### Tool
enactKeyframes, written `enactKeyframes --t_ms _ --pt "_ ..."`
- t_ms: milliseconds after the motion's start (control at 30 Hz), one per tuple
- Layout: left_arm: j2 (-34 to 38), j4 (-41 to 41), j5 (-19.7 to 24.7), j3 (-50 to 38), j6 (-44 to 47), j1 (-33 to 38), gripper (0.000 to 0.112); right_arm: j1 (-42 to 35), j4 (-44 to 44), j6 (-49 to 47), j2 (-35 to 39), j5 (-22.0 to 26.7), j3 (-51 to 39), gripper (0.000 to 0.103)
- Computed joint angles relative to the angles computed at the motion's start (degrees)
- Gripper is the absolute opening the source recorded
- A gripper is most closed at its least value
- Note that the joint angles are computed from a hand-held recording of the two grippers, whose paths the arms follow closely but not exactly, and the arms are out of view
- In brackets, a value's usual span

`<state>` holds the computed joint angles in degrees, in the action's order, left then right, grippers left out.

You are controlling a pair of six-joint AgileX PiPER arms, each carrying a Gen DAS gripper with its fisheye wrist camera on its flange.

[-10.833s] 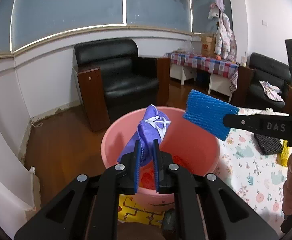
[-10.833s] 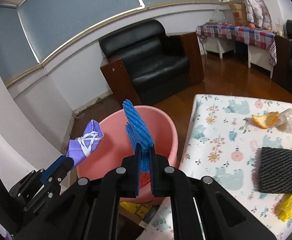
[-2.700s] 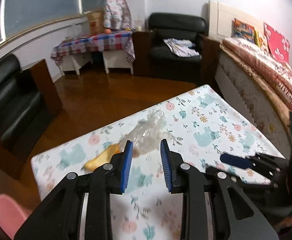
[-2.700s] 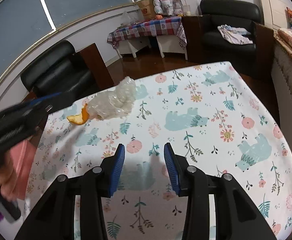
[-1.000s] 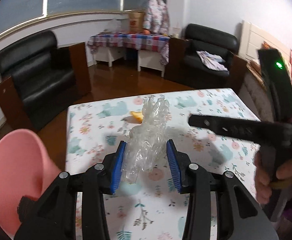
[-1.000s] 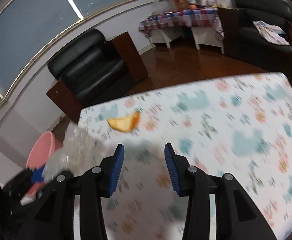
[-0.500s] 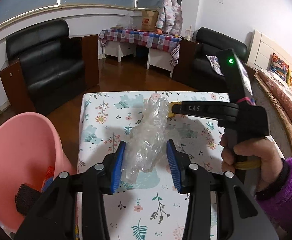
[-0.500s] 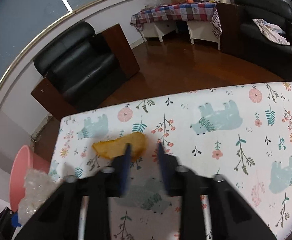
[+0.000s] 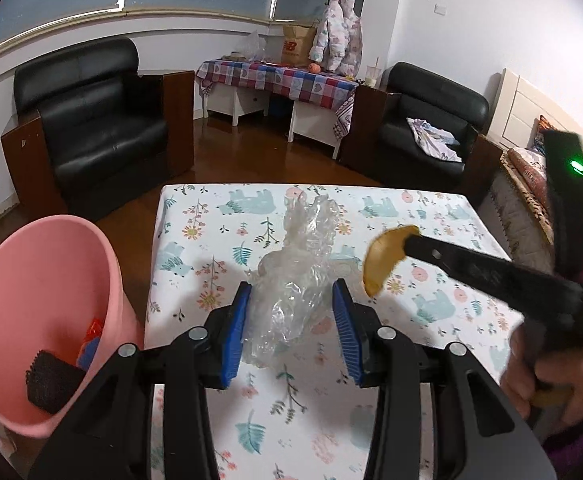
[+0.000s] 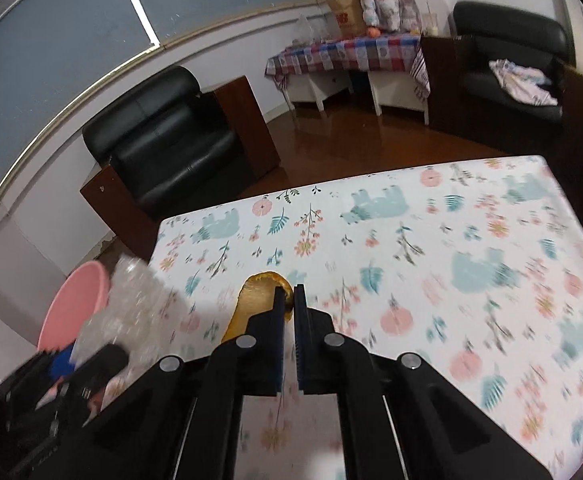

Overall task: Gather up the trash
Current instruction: 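Close the right tool on the orange peel while the left holds the clear bag, then lift the clear bag and orange peel and carry them over the pink bucket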

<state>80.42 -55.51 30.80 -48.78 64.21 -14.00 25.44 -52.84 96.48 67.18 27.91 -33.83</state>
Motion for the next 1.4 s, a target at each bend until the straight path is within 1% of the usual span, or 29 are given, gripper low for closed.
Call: enactKeyframes --t_ms 33,67,167,233,300,433,500,667,833,1200,1400 --pt "-0.7 0.54 0.17 0.28 -0.74 0.05 0.041 3.09 -1.08 2.22 -1.79 3.24 0.73 0.004" --pt "-1.55 0.91 0.54 0.66 -1.25 0.25 0.041 7.57 -2.39 5.45 -3.44 7.86 1.23 0.004" --pt "-3.56 2.01 0.74 2.06 -2.66 0.58 0.042 16.69 -3.42 11.13 -6.38 16.12 2.26 0.004" --pt "-4.64 3.19 1.17 2.84 -4.05 0.97 0.041 22.58 -3.48 13.94 -6.99 21.36 2.29 0.004" --pt "-5.61 3.38 1.52 3.47 -4.57 1.41 0.041 27.77 -3.37 16.01 -6.64 26.16 1.69 0.004" --pt "-7.37 4.5 0.85 4.77 -6.17 1.6 0.041 34.42 -3.47 18.65 -4.92 32.67 -0.21 0.004" --pt "-7.86 5.64 0.49 5.17 -7.76 1.33 0.041 36.06 -3.64 19.42 -4.2 34.17 -0.85 0.004" --pt "-8.94 6.25 0.34 6.41 -8.08 1.26 0.041 38.66 -3.91 20.48 -2.69 36.37 -2.07 0.004" --pt "-9.33 6.88 -0.01 7.02 -8.8 0.88 0.041 39.85 -3.82 21.15 -1.92 36.99 -2.4 0.004" --pt "-8.96 7.03 -0.27 7.04 -8.83 0.94 0.041 39.35 -3.73 21.9 -2.04 35.9 -1.77 0.004" --pt "-8.68 6.29 -0.3 6.91 -7.84 1.55 0.041 38.26 -3.98 20.64 -1.46 34.68 -2.2 0.004"
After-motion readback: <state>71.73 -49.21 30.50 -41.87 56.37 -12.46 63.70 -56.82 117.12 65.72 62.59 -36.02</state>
